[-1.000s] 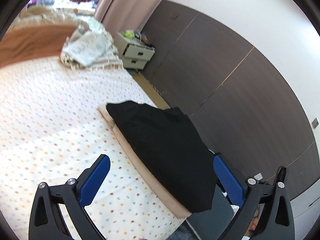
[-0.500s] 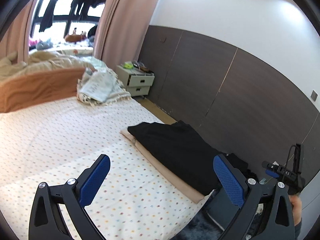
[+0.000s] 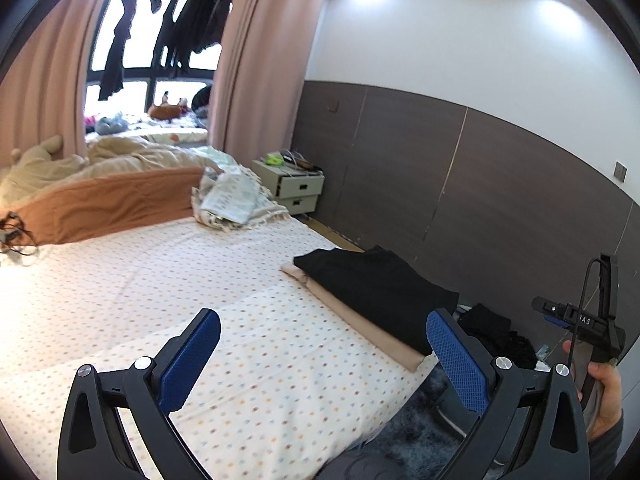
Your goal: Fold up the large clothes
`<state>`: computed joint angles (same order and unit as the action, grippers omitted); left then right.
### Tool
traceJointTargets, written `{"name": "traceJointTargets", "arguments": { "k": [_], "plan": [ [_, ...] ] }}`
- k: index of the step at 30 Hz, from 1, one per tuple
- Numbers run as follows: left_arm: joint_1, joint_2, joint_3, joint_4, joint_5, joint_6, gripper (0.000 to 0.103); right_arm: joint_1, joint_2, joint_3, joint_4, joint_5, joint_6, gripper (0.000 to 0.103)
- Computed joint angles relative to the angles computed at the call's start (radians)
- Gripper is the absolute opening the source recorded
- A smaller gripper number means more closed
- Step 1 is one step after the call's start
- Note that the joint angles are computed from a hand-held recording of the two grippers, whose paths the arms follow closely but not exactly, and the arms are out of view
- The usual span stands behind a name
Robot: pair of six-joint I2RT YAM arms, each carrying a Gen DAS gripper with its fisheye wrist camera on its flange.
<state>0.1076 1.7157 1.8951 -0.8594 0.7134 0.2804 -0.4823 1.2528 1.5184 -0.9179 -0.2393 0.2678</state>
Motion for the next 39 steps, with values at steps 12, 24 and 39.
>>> {"name": "traceJointTargets", "arguments": {
  "k": [12, 24, 39],
  "plan": [
    [0.256, -0.238, -0.248, -0.012, 0.141, 0.115, 0.103, 0.166, -0.211, -0.104, -0.032, 0.083, 0.021, 0.103],
    [0.540, -0.378, -0.418, -0.072, 0.296, 0.296, 0.103, 0.387, -0.400, -0.259, -0.026, 0.217, 0.080, 0.103],
    [0.775, -0.486, -0.617, -0.172, 0.346, 0.523, 0.103, 0.685, -0.496, -0.435, 0.040, 0.411, 0.166, 0.103]
  ]
}}
